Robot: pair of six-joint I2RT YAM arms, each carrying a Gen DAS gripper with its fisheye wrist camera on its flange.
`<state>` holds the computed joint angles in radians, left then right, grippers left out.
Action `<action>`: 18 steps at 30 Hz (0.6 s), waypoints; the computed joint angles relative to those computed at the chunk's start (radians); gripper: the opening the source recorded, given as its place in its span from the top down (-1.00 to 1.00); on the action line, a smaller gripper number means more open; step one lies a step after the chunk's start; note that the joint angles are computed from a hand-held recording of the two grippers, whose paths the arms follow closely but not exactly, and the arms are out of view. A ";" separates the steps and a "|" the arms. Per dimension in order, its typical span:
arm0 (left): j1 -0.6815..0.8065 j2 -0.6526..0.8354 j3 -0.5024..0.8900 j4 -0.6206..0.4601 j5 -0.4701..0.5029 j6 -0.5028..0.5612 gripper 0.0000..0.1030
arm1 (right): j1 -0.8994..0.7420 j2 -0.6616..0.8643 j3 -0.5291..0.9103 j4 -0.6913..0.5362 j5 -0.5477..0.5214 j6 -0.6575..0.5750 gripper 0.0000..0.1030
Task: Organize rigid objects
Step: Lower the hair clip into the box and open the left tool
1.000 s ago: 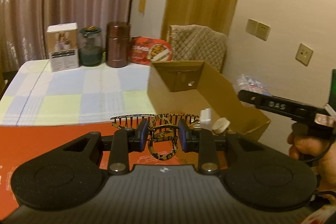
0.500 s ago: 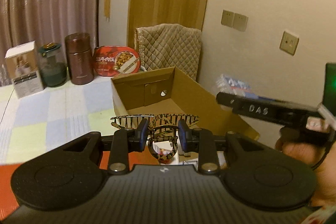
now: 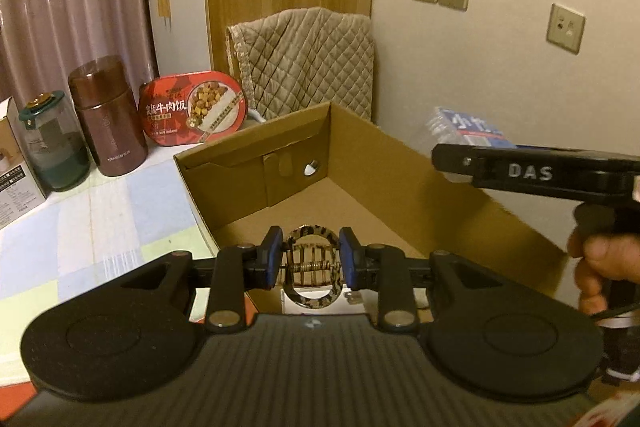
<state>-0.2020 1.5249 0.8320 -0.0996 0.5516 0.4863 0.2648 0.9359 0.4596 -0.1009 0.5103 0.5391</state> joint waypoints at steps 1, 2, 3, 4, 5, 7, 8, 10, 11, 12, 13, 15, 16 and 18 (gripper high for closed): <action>-0.007 0.017 0.003 0.017 -0.007 0.000 0.51 | -0.008 0.013 -0.001 0.012 -0.011 -0.002 -0.61; -0.014 0.030 0.003 0.035 -0.011 0.000 0.51 | -0.015 0.022 -0.003 0.021 -0.021 -0.003 -0.61; -0.022 0.047 0.009 0.050 -0.018 0.000 0.51 | -0.020 0.034 -0.001 0.030 -0.029 -0.004 -0.61; -0.027 0.063 0.018 0.056 -0.020 -0.003 0.51 | -0.023 0.043 -0.001 0.037 -0.034 -0.006 -0.61; -0.032 0.077 0.026 0.065 -0.024 -0.007 0.50 | -0.026 0.052 -0.001 0.045 -0.038 -0.005 -0.61; -0.036 0.083 0.026 0.102 -0.040 -0.025 0.38 | -0.028 0.063 -0.001 0.053 -0.041 -0.002 -0.61; -0.033 0.080 0.027 0.112 -0.041 -0.037 0.35 | -0.029 0.065 -0.002 0.055 -0.043 -0.002 -0.61; -0.019 0.073 0.034 0.115 -0.020 -0.050 0.35 | -0.028 0.070 -0.001 0.056 -0.044 -0.003 -0.61; -0.010 0.065 0.032 0.116 -0.015 -0.046 0.35 | -0.028 0.071 -0.002 0.057 -0.047 -0.003 -0.61; -0.005 0.056 0.032 0.110 -0.013 -0.041 0.35 | -0.025 0.073 -0.001 0.057 -0.049 0.000 -0.61; 0.001 0.049 0.031 0.105 -0.012 -0.039 0.35 | -0.025 0.076 0.001 0.058 -0.057 -0.002 -0.61; 0.017 0.040 0.031 0.087 -0.010 -0.038 0.35 | -0.018 0.081 0.004 0.060 -0.069 -0.005 -0.61; 0.026 0.036 0.030 0.081 -0.007 -0.038 0.35 | -0.012 0.087 0.006 0.063 -0.072 -0.005 -0.61; 0.041 0.024 0.023 0.071 -0.003 -0.034 0.35 | -0.004 0.101 0.010 0.070 -0.086 -0.006 -0.61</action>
